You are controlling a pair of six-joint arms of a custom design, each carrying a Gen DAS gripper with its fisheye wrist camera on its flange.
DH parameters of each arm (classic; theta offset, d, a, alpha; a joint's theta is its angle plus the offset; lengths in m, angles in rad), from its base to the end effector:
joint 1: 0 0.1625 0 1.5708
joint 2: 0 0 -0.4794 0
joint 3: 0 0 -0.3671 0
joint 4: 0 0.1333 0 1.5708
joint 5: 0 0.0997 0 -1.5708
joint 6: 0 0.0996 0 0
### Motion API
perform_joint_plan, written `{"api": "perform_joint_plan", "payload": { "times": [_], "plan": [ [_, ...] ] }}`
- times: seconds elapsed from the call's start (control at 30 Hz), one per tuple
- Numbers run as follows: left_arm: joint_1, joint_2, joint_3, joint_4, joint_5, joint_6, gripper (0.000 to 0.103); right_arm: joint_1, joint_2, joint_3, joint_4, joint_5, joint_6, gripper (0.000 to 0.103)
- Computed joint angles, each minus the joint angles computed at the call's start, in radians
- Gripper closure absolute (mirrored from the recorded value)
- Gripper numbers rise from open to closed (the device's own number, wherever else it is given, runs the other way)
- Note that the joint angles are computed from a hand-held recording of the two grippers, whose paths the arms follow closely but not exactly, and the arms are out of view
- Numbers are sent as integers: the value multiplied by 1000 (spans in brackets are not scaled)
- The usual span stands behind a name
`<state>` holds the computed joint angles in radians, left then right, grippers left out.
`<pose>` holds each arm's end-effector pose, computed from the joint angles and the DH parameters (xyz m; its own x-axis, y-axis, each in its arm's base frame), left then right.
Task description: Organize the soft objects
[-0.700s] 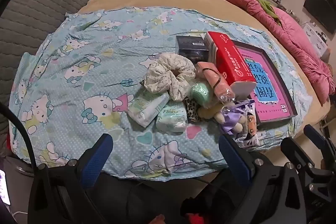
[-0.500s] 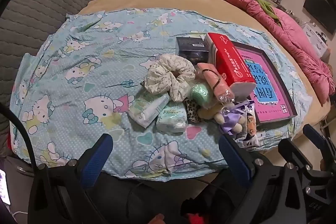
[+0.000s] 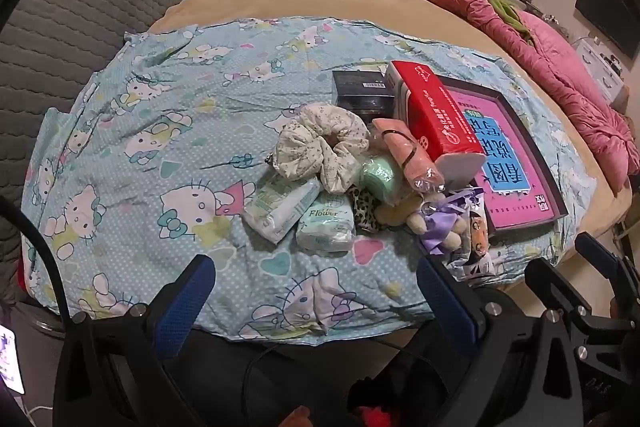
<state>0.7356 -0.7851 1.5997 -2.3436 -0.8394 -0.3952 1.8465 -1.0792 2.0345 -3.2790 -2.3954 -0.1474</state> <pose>-0.3756 -0.6095 0.1561 -0.7270 0.2684 -0.6320 0.4994 0.8384 -0.2183 0.2096 -0.5198 0.3042 -0.7521 0.1920 0.6304 -0.3125 0.7383 -0.5977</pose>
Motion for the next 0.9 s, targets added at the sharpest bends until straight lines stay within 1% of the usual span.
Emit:
{"api": "perform_joint_plan", "payload": {
  "times": [0.57,0.9],
  "plan": [
    [-3,3,3,4,-1,4,1,2,-4,-5,24,-25,17,1],
    [-6,3,1,5,0,5,1,1,-4,-3,18,-18,9,1]
  ]
}}
